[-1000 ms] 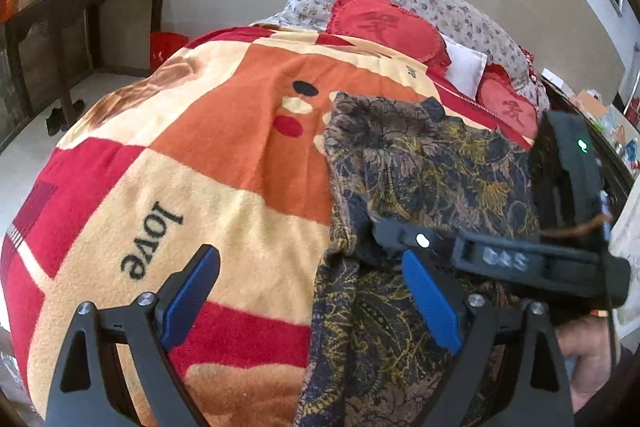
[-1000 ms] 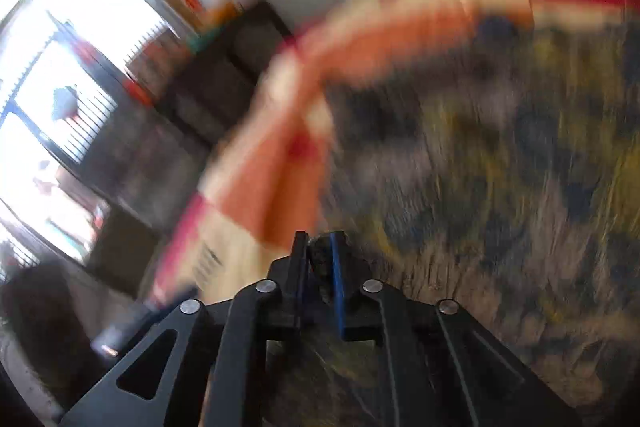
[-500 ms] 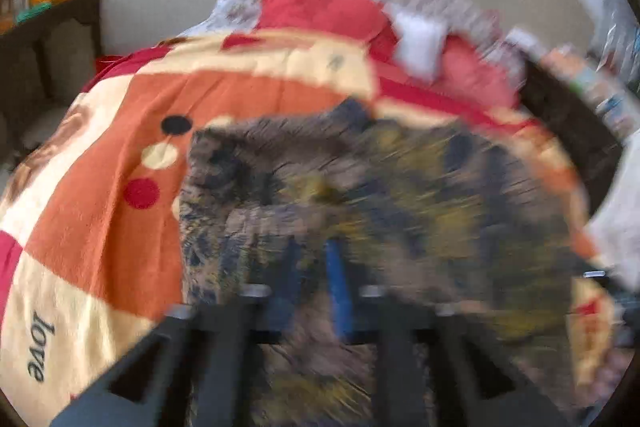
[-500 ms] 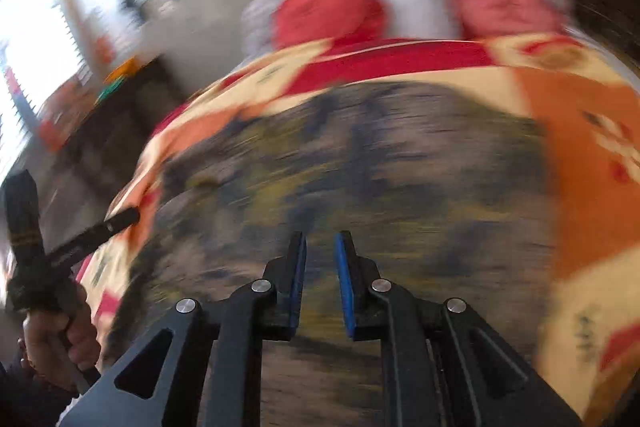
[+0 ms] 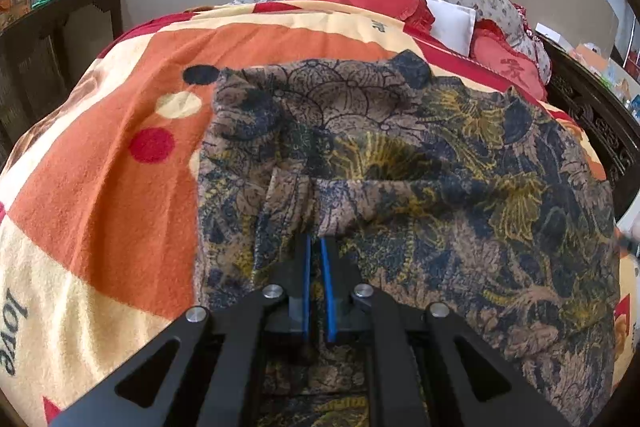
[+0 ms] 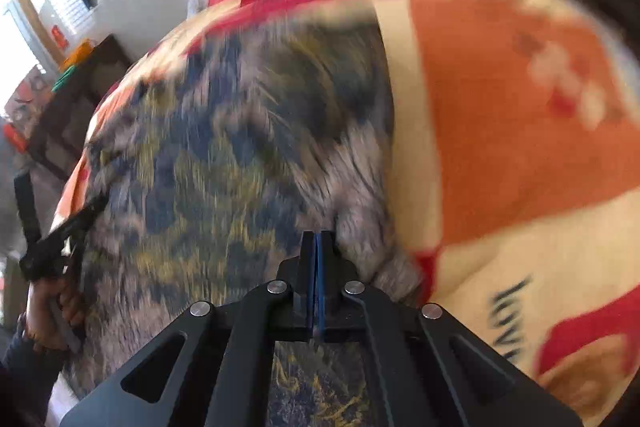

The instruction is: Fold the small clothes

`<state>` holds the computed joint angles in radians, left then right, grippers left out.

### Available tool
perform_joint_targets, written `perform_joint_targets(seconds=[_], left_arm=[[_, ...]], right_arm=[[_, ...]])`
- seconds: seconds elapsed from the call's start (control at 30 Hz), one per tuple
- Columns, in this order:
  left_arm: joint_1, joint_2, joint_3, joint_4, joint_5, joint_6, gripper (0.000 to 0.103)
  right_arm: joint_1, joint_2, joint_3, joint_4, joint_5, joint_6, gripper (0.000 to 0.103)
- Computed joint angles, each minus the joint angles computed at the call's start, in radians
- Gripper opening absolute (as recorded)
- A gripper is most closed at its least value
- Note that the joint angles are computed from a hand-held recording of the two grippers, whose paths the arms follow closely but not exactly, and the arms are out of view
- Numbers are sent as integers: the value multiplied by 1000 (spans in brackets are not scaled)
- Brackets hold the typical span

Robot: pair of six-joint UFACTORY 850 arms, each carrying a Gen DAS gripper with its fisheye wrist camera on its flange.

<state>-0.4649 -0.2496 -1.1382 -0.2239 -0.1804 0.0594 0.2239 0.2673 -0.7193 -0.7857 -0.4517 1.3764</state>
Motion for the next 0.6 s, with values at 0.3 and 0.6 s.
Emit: perform_joint_targets(seconds=[0.3,0.6], left_arm=[[25,5,11,-314,-7,295,8],[18,5,10,-232,0,218,8]], right_arm=[[-151,-184,-105,26,-5,-144,19],[-88,46,17,262,-7,-258,31]])
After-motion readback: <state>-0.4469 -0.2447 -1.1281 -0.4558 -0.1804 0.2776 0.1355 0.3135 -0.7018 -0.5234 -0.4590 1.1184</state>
